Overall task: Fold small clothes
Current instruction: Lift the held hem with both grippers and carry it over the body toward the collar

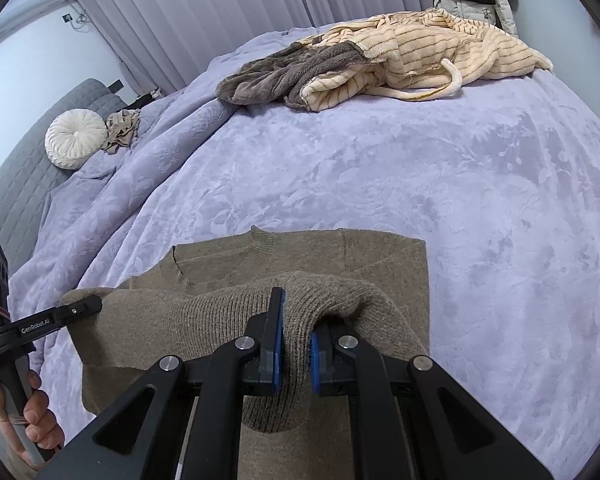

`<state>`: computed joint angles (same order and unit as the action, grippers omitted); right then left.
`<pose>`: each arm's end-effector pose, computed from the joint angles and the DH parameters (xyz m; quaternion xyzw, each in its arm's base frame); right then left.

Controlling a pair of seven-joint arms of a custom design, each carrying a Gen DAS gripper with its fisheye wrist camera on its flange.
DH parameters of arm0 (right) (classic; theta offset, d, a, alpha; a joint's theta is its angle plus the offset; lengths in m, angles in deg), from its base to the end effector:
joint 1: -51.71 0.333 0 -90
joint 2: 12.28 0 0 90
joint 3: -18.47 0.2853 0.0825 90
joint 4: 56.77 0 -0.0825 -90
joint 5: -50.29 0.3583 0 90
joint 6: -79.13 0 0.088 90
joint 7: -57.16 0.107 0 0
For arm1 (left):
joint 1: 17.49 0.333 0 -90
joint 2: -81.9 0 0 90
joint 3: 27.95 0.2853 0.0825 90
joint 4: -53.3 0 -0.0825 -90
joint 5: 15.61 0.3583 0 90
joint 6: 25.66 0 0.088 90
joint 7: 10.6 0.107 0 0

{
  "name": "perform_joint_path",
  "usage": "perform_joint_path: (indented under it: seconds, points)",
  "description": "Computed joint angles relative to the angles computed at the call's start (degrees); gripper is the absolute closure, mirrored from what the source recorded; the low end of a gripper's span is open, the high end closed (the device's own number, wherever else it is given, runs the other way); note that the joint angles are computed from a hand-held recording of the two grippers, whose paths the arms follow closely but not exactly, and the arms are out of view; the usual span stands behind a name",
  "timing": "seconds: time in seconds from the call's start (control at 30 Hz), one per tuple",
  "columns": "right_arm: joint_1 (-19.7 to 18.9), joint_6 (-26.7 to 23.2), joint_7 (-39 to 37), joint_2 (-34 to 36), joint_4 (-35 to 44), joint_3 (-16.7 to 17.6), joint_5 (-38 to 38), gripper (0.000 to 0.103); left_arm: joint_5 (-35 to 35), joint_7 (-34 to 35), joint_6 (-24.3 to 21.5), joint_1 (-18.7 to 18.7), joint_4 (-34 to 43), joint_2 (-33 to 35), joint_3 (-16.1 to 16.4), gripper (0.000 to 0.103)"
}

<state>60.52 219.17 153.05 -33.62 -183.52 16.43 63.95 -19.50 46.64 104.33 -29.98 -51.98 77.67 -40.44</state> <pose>0.4705 0.0542 0.5750 -0.6294 0.7111 -0.1011 0.2968 0.5035 -0.2405 0.5839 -0.7380 0.6268 -0.2455 0.0473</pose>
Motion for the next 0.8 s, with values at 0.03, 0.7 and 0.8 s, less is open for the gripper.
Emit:
perform_joint_path:
  seconds: [0.03,0.7,0.8]
  points:
    - [-0.01,-0.03,0.03,0.41,0.18,-0.05,0.09,0.092,-0.04,0.01,-0.02,0.03,0.15,0.33,0.04,0.092]
    - [-1.04,-0.51,-0.53,8.29,5.27,0.07,0.25,0.092,1.24,0.02,-2.06,0.11,7.02,8.48,0.31,0.092]
    - [-1.21,-0.86,-0.5,9.44,5.92,0.2,0.03,0.092,0.48,0.54,-2.32,0.3,7.1,9.39,0.42,0.092]
